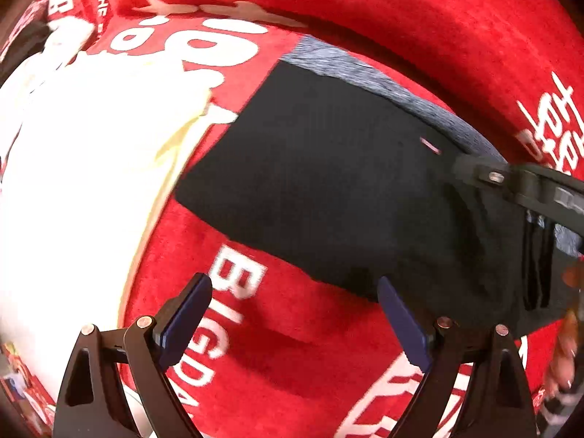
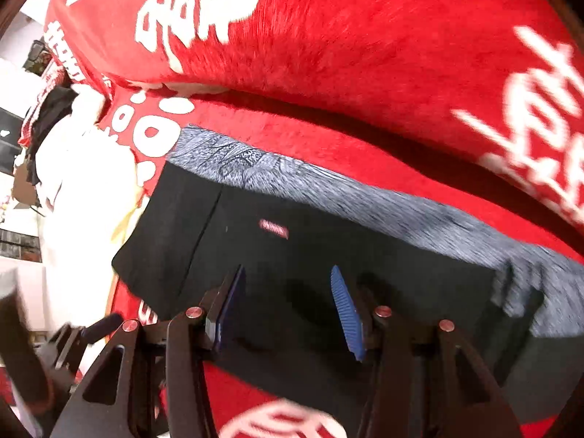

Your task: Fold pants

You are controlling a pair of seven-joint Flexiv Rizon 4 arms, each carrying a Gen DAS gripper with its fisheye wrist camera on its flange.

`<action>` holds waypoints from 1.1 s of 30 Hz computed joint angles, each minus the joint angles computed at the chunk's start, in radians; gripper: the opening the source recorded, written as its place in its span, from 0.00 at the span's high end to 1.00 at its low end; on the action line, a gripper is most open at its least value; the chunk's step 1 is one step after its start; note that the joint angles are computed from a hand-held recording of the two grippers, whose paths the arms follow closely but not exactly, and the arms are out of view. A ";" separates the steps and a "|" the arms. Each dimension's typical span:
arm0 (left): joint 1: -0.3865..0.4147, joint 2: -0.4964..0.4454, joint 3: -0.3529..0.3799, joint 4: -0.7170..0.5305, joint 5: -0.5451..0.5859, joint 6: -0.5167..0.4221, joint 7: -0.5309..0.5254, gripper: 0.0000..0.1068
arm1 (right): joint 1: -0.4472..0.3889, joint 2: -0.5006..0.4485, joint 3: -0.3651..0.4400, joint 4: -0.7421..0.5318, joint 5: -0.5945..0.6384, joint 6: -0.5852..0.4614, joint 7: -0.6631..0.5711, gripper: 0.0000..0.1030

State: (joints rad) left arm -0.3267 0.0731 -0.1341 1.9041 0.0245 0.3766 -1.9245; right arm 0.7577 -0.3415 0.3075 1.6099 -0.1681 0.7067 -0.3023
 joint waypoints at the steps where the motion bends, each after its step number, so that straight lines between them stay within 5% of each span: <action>1: 0.001 0.007 0.003 0.005 -0.002 -0.003 -0.004 0.13 | -0.004 -0.022 0.008 -0.023 0.025 -0.027 -0.019 0.48; 7: 0.022 0.013 0.020 0.028 -0.028 0.005 -0.001 0.13 | 0.033 -0.030 0.034 -0.061 0.047 -0.083 -0.075 0.48; 26: 0.027 -0.018 0.021 0.041 -0.081 0.068 0.024 0.13 | 0.050 0.095 0.066 0.074 0.099 -0.151 0.066 0.48; 33: 0.023 -0.028 0.033 0.087 -0.205 0.157 0.071 0.13 | 0.046 0.120 0.074 0.120 0.104 -0.134 0.089 0.48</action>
State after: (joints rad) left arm -0.3041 0.0446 -0.1013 1.9912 -0.1810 0.5335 -1.8535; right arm 0.8035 -0.2215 0.3817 1.7296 -0.0637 0.5726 -0.2136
